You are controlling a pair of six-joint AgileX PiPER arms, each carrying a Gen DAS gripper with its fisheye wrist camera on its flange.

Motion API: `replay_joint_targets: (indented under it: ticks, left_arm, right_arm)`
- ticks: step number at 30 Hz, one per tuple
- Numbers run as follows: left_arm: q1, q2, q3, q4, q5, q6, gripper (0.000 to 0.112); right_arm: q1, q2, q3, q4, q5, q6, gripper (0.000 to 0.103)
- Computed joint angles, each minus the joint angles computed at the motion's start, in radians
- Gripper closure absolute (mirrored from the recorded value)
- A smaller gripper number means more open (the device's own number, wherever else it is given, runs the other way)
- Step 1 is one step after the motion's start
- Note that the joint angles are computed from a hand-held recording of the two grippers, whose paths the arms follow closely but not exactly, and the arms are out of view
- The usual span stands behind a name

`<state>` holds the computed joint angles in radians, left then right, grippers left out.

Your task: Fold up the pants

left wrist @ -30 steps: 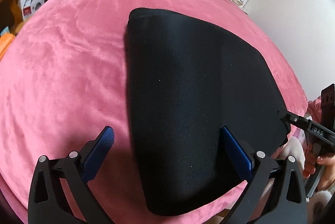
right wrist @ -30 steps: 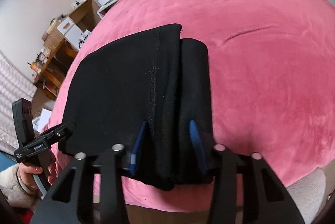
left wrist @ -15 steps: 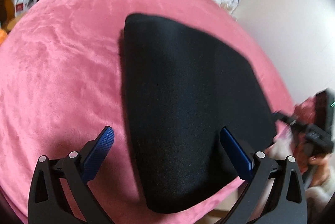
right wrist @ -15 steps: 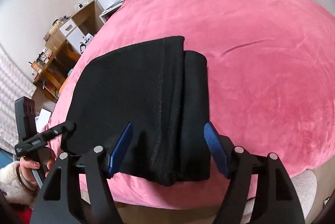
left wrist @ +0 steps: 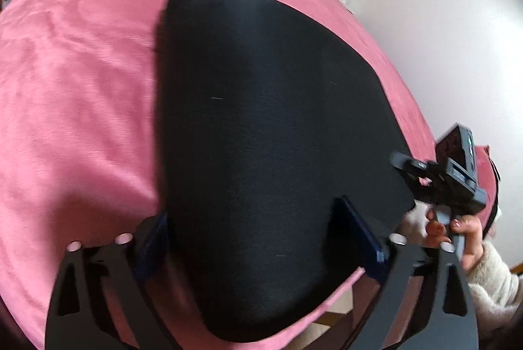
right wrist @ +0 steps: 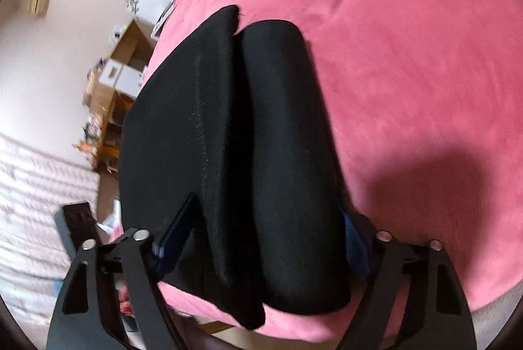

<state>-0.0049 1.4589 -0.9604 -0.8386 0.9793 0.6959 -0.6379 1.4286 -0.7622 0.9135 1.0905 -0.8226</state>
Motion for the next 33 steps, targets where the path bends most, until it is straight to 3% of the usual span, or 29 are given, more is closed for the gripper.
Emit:
replay_joint_targets:
  ticks: [2,4,7,11,16,19,26,29,33]
  left_arm:
    - [-0.032,0.002,-0.018,0.008,-0.015,-0.036,0.027]
    - [-0.025,-0.006,-0.026,0.003,-0.011,-0.043,0.04]
    - [-0.034,-0.047,-0.029,0.023,-0.041,-0.029,0.053]
    - [-0.129,-0.121,-0.039,0.13,-0.16,-0.065,0.056]
    - [-0.109,-0.11,-0.102,0.077,-0.182,-0.017,0.056]
    - [-0.095,-0.059,-0.18,0.074,-0.197,0.019,0.056]
    - [-0.131,0.171,-0.509,0.158,-0.263,-0.066,0.056]
    - [-0.163,0.291,-0.646,0.238,-0.322,-0.101,0.056]
    - [-0.194,0.48,-0.84,0.402,-0.306,-0.235,0.056]
  right_arm:
    - [0.005,-0.02,-0.005,-0.008,0.003,-0.008,0.037]
    - [-0.018,-0.042,0.001,0.007,0.028,-0.04,0.046]
    - [-0.012,-0.116,0.01,0.007,0.031,-0.064,0.05]
    - [0.046,-0.221,-0.007,-0.003,0.004,-0.058,0.052]
    - [0.084,-0.235,-0.055,0.053,-0.034,-0.088,0.052]
    - [0.154,-0.18,-0.112,0.067,-0.107,-0.088,0.052]
    - [0.323,0.044,-0.324,0.139,-0.319,-0.117,0.052]
    - [0.373,0.176,-0.435,0.179,-0.411,-0.153,0.051]
    - [0.441,0.337,-0.546,0.101,-0.531,-0.084,0.047]
